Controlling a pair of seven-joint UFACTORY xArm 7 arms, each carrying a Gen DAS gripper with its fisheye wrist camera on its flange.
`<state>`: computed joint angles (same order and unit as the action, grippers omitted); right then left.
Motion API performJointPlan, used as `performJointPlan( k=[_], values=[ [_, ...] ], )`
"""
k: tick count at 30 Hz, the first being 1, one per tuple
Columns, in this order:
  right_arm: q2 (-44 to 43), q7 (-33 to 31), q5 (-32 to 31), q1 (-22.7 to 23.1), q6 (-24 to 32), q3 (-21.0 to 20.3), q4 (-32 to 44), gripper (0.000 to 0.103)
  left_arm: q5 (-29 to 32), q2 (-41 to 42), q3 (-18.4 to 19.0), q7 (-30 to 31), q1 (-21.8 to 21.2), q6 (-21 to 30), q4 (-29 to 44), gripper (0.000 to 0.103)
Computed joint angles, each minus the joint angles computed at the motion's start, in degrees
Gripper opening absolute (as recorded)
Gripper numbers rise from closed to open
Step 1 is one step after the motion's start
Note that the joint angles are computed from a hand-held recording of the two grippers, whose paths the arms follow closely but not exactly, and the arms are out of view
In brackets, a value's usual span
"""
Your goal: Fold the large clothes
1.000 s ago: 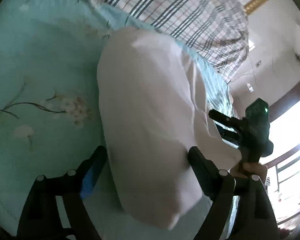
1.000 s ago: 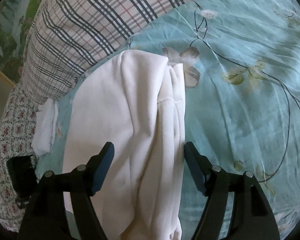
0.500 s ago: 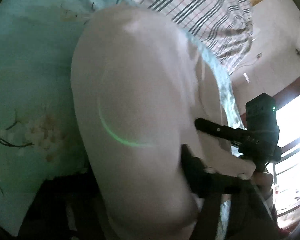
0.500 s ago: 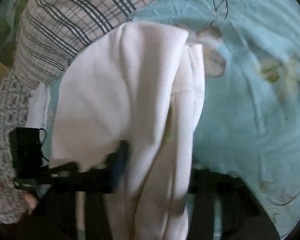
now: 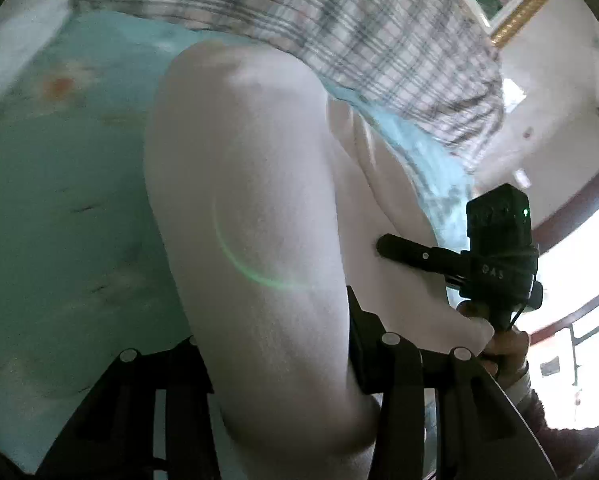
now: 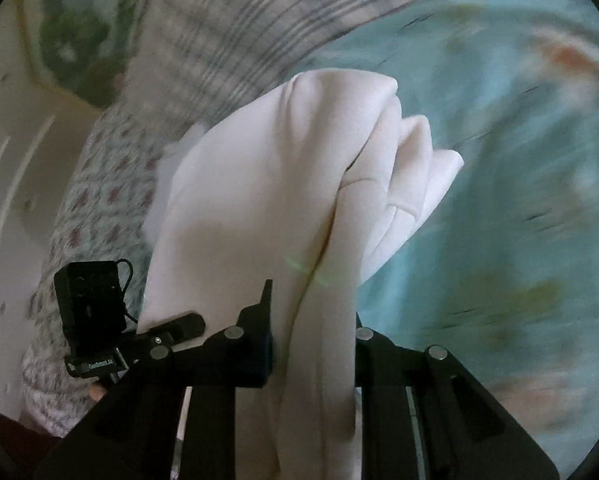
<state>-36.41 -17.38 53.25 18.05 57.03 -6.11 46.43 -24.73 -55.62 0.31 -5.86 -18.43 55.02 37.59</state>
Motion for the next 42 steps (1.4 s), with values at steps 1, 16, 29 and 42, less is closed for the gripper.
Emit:
performJointPlan(
  k=[1, 16, 29, 42],
  values=[
    [0.6, -0.2, 1.1, 1.0, -0.7, 0.9, -0.2, 0.021, 1.7, -2.2, 0.4, -0.3, 1.3, 2.0, -0.6, 0.043],
    [1.7, 5.1, -0.9, 2.9, -4.9, 6.1, -3.7, 0.041, 4.7, -12.8, 2.5, -1.6, 8.4, 4.7, -11.0, 0.071],
    [-7.0, 12.5, -14.1, 5.5, -10.1, 5.6, -3.4, 0.044, 5.8, -23.3, 4.4, -3.0, 10.1, 6.0, -8.9, 0.07],
    [3.6, 12.2, -11.8, 7.3, -13.4, 5.8, 0.4, 0.004, 4.5, -18.8, 5.4, 0.9, 7.1, 1.9, -10.1, 0.07]
  ],
)
